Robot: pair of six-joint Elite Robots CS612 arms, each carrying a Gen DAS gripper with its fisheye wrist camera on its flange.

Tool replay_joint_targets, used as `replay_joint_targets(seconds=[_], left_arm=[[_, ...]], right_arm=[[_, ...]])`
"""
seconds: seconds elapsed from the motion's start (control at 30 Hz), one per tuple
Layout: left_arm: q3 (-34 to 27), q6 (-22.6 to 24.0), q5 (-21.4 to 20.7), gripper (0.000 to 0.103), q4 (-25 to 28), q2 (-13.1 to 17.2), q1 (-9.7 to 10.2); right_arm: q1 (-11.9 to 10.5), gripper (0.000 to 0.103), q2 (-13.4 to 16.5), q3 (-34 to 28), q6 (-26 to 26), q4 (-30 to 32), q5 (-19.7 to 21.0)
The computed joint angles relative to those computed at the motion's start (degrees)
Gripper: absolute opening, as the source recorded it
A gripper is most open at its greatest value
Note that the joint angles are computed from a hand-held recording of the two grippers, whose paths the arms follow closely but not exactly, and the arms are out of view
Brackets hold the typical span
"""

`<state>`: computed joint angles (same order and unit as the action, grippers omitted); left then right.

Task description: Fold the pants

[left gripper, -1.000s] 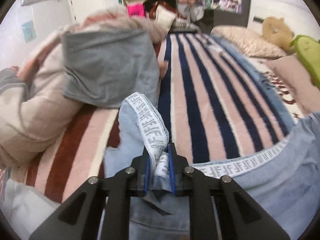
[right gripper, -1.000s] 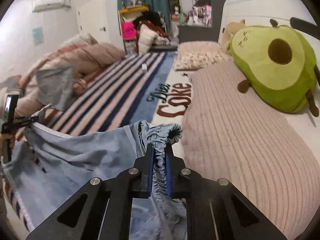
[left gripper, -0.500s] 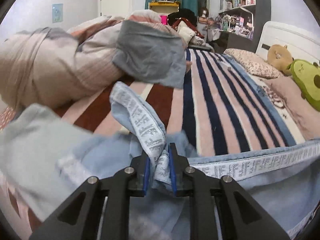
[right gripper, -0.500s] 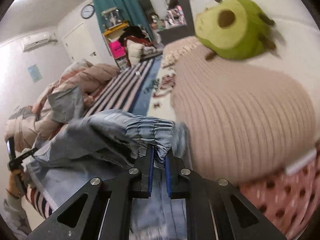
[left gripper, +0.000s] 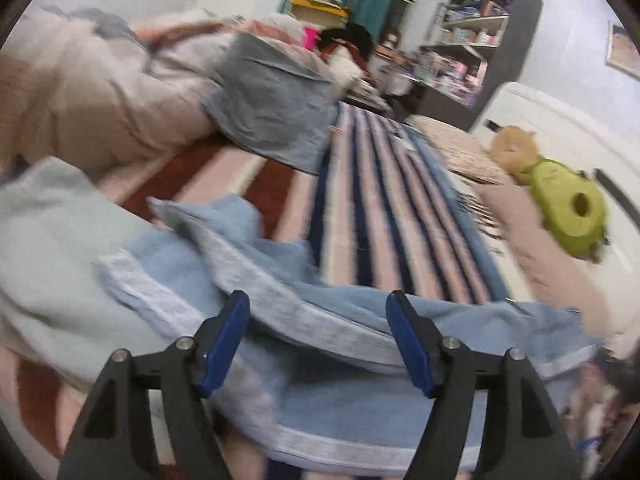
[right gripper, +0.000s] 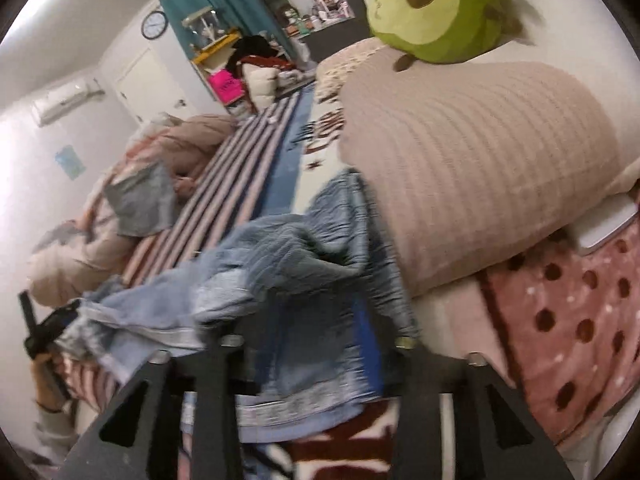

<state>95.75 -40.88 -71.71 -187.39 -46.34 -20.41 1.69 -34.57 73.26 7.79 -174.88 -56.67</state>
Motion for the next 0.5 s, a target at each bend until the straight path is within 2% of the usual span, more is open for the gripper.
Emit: replay_joint_targets(seconds=[0.07, 0.13, 0.17, 0.2, 0.27, 0.37, 0.5], left_arm=[[-0.7, -0.4, -3.6, 0.07, -0.4, 0.5, 0.17], [-1.8, -1.6, -9.2, 0.071, -0.7, 1.6, 0.74], [-2.3, -2.7, -10.5, 0.071, -0.5, 2.2, 0.9], [-2.7, -3.3, -11.0, 0.071, 0.0, 2.5, 0.9], [-3.5, -4.6, -12.2, 0.071, 0.7, 3.3, 1.0], [-4.5, -6.3, -14.9, 0.072, 0.9, 4.4, 1.49], [-4.6, -8.5, -17.1, 0.072, 1.9, 4.4, 1.77]], right_arm=[[0.2, 0.043, -0.2, 0.3, 0.0, 0.5, 2.4], [0.2, 0.051, 0.3, 0.0, 1.0, 0.8, 6.2], [0.2, 0.057, 0.6, -0.4, 1.4, 1.8, 8.1], [0.2, 0.058, 1.1, -1.0, 1.9, 3.4, 10.6], [0.5, 0.058, 1.7, -1.7, 1.8, 5.9, 13.2], [1.3, 0.058, 2.5, -2.8, 1.4, 6.7, 11.6], [1.8, 0.058, 4.5, -5.2, 6.9, 2.1, 8.8]])
